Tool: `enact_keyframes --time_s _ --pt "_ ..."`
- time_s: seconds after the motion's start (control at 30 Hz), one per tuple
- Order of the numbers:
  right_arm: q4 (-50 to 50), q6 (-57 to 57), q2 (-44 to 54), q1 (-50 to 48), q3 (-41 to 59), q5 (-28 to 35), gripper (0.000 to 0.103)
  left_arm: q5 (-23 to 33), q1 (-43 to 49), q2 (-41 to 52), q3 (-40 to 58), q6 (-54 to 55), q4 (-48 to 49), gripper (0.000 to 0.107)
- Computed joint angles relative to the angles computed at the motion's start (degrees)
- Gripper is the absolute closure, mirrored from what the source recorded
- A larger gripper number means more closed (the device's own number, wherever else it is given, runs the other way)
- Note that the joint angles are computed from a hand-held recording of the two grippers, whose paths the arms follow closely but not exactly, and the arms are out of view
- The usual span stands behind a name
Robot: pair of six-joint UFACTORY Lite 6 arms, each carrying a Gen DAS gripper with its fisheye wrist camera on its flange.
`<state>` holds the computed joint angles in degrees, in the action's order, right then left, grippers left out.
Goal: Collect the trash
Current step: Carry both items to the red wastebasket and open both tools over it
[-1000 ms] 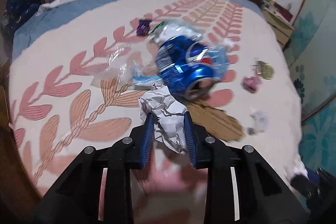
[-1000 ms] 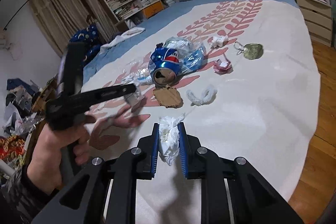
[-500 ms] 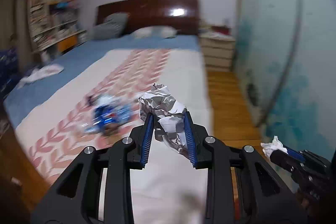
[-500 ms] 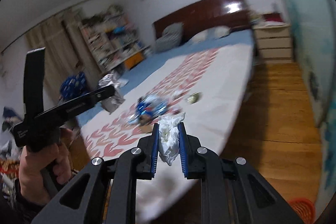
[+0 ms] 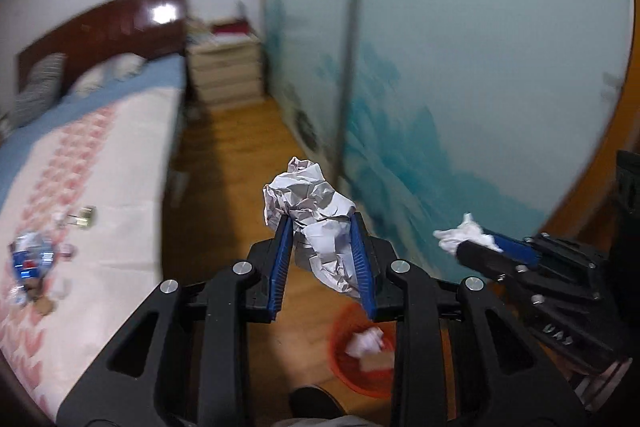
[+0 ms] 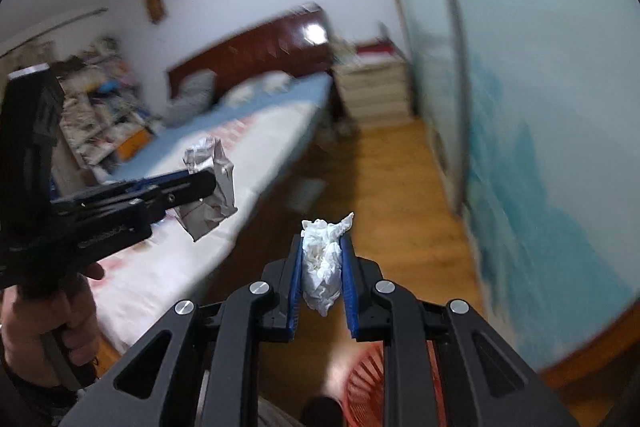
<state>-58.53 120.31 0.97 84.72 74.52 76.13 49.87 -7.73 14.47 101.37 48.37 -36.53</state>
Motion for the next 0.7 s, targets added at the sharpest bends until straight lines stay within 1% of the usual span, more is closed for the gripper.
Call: enact_keyframes --time_s 0.07,0.13,0.23,0.3,0.33,0.4,0.47,0.5,0.57,0.63,0.7 --pt "4.48 6.08 -4.04 -0.57 -10.07 -3.38 0.084 -0.22 -3.53 4.01 -0.69 -0.04 2.42 0.078" --pt "8.11 10.92 -6.05 -1.61 -17.73 -7.64 0.085 -0.59 -6.95 9.33 0.06 -1.49 5.62 0.078" --pt "13.02 19.52 -10.98 -3.99 -33.66 -20.18 0.085 -1.32 -11.64 14.81 0.89 -5.43 11.14 0.078" --pt "13.24 25.22 -9.72 -4.51 -39.37 -27.59 0.085 -0.01 -13.55 19.12 3.13 -5.73 12.23 0.078" --pt "12.77 27.61 -9.04 -4.61 -41.36 -30.28 0.084 -0.20 -15.12 21.43 3.69 -6.74 14.46 0.078" --pt "11.37 32.21 -6.83 -3.95 -43.63 -34.37 0.085 -0.50 -17.20 22.36 2.70 -7.66 15.79 0.078" --pt "10.29 34.30 -5.13 -4.03 -44.21 -36.37 0.084 -1.06 -18.72 22.88 1.57 -7.48 16.63 0.078" --pt "9.57 33.16 -5.30 -6.14 -44.49 -37.49 0.084 -1.12 -19.43 22.52 1.20 -7.84 17.03 0.078" --pt "9.21 33.43 -5.42 -6.14 -44.99 -37.38 0.084 -1.45 -20.18 21.57 0.12 -7.99 17.71 0.078" --pt "8.23 31.32 -3.75 -9.48 -43.40 -38.46 0.084 -1.52 -19.72 21.87 0.80 -8.09 17.92 0.078" --pt "8.55 29.98 -4.28 -10.60 -43.50 -38.71 0.084 -3.08 -20.17 21.29 -0.88 -8.97 18.33 0.077"
